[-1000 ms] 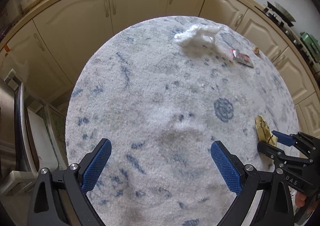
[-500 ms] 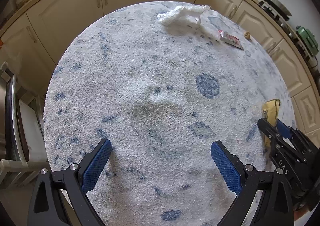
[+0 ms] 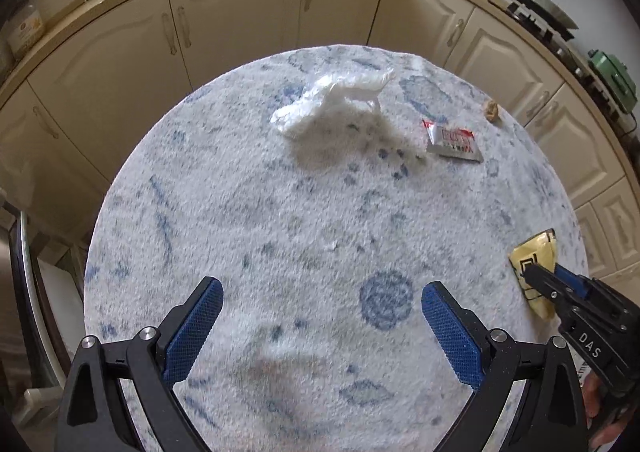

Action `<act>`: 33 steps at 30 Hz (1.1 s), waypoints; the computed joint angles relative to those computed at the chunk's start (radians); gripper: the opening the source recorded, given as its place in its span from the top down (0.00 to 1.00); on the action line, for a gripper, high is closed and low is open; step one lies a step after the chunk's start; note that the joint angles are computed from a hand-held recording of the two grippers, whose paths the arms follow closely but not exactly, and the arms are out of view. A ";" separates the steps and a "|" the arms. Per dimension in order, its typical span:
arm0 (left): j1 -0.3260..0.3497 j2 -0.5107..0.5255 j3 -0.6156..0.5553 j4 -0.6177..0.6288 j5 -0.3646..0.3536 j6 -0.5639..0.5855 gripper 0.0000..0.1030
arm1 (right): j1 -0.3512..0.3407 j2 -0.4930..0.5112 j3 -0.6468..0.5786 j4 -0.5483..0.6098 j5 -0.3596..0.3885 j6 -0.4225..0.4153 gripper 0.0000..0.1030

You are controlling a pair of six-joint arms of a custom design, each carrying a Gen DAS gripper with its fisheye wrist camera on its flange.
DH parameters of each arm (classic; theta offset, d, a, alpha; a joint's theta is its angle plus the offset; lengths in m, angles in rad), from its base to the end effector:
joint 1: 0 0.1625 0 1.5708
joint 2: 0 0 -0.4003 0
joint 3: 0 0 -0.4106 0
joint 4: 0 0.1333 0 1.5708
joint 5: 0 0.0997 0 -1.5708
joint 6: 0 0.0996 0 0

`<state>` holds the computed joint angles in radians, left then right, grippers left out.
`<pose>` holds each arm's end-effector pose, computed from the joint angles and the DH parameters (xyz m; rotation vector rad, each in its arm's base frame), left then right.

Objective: Collect trash
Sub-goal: 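Grasp the clear plastic wrap with the left tool, then carry the plastic wrap and yellow wrapper over the blue trash bin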

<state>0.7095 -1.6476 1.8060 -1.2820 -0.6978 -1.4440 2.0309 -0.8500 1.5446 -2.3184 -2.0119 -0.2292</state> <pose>-0.1950 -0.4437 0.3960 -0.4247 2.2611 -0.7641 0.3851 -0.5726 0.1158 0.8991 -2.5523 0.1411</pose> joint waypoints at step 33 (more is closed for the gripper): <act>0.199 0.108 0.000 -0.434 0.162 0.565 0.84 | -0.051 0.000 -0.008 -0.003 0.038 -0.011 0.77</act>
